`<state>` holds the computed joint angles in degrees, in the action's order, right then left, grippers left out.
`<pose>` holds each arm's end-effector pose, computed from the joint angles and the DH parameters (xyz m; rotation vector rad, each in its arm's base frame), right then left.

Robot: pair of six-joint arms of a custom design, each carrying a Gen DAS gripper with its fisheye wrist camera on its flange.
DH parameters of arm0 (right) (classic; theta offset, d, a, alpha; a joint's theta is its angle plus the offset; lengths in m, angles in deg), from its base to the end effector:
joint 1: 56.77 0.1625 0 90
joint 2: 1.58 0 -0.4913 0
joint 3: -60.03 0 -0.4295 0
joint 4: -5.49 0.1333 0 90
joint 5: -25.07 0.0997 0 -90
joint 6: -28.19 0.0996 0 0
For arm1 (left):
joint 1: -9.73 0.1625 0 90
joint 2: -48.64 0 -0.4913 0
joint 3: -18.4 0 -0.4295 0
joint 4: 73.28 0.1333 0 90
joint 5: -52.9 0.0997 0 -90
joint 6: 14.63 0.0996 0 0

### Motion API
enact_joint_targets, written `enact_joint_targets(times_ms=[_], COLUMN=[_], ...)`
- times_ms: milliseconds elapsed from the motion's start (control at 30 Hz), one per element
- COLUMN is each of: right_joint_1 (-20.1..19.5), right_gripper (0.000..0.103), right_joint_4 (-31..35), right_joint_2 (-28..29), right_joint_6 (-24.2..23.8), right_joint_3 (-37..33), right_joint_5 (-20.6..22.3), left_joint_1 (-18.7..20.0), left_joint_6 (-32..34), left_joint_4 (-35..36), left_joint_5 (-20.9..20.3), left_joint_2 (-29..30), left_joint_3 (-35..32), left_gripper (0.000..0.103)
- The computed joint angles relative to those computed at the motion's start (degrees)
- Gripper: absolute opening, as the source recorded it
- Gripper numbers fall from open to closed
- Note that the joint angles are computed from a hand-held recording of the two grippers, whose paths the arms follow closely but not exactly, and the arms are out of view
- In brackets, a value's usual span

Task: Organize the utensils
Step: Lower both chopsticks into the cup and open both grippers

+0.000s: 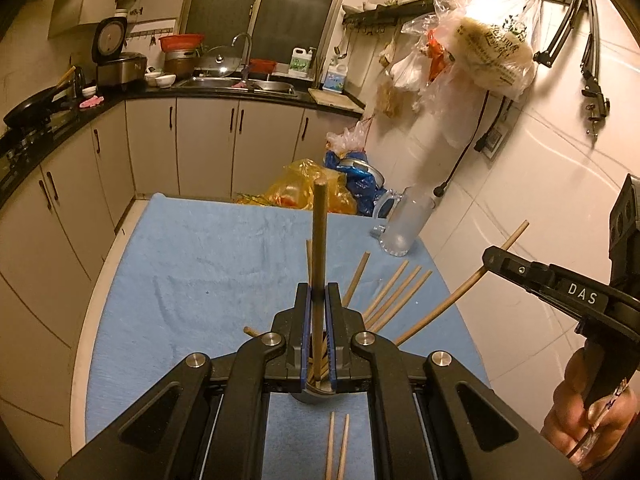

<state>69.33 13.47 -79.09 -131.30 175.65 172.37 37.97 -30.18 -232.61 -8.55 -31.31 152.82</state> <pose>0.2814 -0.3019 0.2692 -0.1843 -2.2784 1.3706 -0.3145 -0.3742 0.2377 1.0206 2.6305 -0.7354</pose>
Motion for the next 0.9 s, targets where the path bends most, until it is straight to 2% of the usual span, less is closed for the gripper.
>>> enact_joint_targets(times_ms=[500,633,733,800,867,900], right_joint_1=[-6.16,-7.03,-6.93,-6.82,-6.17,-5.78], right_gripper=[0.007,0.010,0.010,0.012,0.014,0.014], right_joint_4=[1.59,2.18,1.92,1.41,1.72,1.82], right_joint_2=[2.74,2.61,2.40,1.70,1.40,1.11], right_joint_6=[0.81,1.59,1.25,0.92,1.56,1.94], right_joint_3=[0.72,0.99,1.12,1.51,1.56,1.71], right_joint_5=[-6.21,-7.73,-7.28,-7.54,-6.90,-6.68], left_joint_1=[1.99,1.63,1.25,1.01,0.66,0.34], left_joint_6=[0.12,0.15,-0.17,-0.68,-1.55,-1.80], left_joint_4=[0.49,0.00,-0.07,0.14,0.58,0.40], left_joint_5=[-0.45,-0.19,0.07,0.23,0.89,1.30], left_joint_2=[2.66,2.28,1.88,1.45,0.64,0.18], left_joint_3=[0.42,1.03,1.22,1.29,1.49,1.74], left_gripper=[0.006,0.006,0.007,0.010,0.022,0.022])
